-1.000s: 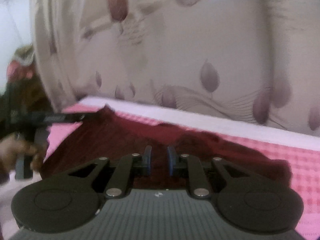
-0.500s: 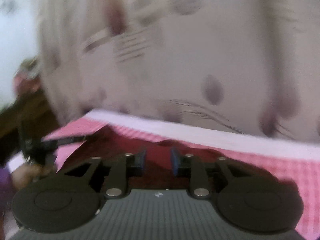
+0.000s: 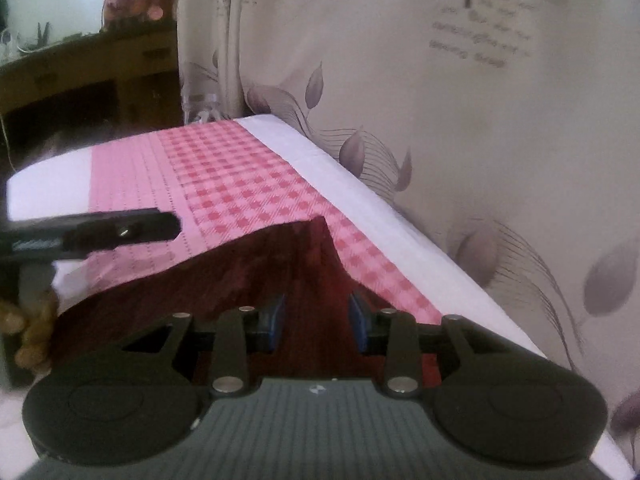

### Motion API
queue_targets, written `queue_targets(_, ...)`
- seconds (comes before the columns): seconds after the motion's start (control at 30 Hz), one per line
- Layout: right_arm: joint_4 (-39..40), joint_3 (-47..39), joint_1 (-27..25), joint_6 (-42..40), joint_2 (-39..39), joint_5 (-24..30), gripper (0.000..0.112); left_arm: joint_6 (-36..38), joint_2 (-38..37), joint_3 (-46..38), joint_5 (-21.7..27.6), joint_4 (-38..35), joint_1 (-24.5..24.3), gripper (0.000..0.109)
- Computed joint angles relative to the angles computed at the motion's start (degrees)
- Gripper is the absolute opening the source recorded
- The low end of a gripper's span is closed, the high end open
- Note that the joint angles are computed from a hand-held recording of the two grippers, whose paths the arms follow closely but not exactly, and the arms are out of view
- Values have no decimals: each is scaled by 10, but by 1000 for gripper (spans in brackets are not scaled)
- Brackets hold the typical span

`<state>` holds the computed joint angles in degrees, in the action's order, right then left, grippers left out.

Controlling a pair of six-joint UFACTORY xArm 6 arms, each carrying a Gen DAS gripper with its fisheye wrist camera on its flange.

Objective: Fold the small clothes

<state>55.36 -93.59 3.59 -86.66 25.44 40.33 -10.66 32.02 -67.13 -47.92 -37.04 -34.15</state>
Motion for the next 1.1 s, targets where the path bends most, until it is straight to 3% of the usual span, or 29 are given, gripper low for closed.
queue_targets(0.1,-36,-34,7,26,30,9,37,-11,0,3,-4,7,1,79)
queue_targets(0.13,-47,-45,8,34,39,20,27,-11,-1,6,-6,3,-1,82)
queue_targets(0.2,-77,-47,20,31,49,-9,16,-13,1,4,-5,5,1,82)
queue_targets(0.27,-72,-65,17,39,61,5,15,-17,1,7,-10,8,1,82)
queue_targets(0.3,-55,-68,17,31,62,10,8,-14,1,7,-10,6,0,82)
queue_targets(0.53,47,-88,20,2,64,16,7,10,-2,7,-10,3,-6,83)
queue_targets(0.73,10,-134,39,35,114,14,2,11,-3,9,-6,20,-6,84)
queue_targets(0.87,0,-127,49,29,120,1,3,10,-6,1,26,-4,-4,84)
queue_targets(1.1,135,-102,-14,37,56,52,3,6,-6,3,22,-4,-5,84)
